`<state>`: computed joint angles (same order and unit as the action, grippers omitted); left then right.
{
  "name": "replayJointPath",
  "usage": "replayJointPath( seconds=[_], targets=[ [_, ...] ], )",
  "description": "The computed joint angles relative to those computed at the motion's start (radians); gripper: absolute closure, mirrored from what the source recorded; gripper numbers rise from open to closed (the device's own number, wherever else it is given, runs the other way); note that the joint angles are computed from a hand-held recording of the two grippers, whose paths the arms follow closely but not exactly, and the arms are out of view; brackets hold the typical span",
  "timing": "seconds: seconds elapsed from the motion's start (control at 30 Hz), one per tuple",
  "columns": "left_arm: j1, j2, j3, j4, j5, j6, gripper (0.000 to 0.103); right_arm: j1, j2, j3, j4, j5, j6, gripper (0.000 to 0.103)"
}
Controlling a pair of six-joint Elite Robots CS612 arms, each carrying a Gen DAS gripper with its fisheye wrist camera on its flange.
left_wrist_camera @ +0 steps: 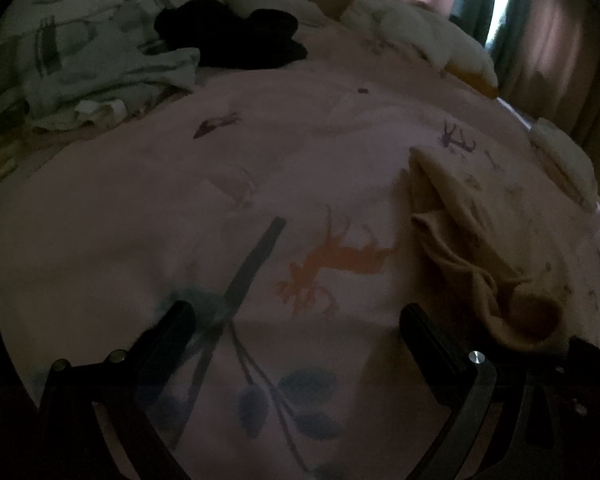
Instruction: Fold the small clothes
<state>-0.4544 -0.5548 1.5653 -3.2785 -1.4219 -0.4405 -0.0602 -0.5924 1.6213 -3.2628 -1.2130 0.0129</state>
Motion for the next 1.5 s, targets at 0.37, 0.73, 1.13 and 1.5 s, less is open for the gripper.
replayJointPath(
  seconds=[0.37,0.73,1.13,1.5],
  targets=[
    [0.007,0.003,0.003,-0.024,-0.019,-0.035,0.002,-0.004,-0.048,0.076,0.054,0.012,-0.135,0.055],
    [0.015,0.005,0.008,-0.071,-0.048,-0.071,0.002,0.000,-0.106,0.150,0.092,-0.008,-0.223,0.047],
    [0.038,0.022,0.018,-0.305,-0.273,-0.095,0.002,-0.049,-0.140,0.216,-0.038,-0.172,-0.015,0.035],
    [-0.033,0.000,-0.003,0.001,0.038,0.086,0.000,-0.058,-0.108,0.186,0.017,-0.221,0.067,0.035]
  ],
)
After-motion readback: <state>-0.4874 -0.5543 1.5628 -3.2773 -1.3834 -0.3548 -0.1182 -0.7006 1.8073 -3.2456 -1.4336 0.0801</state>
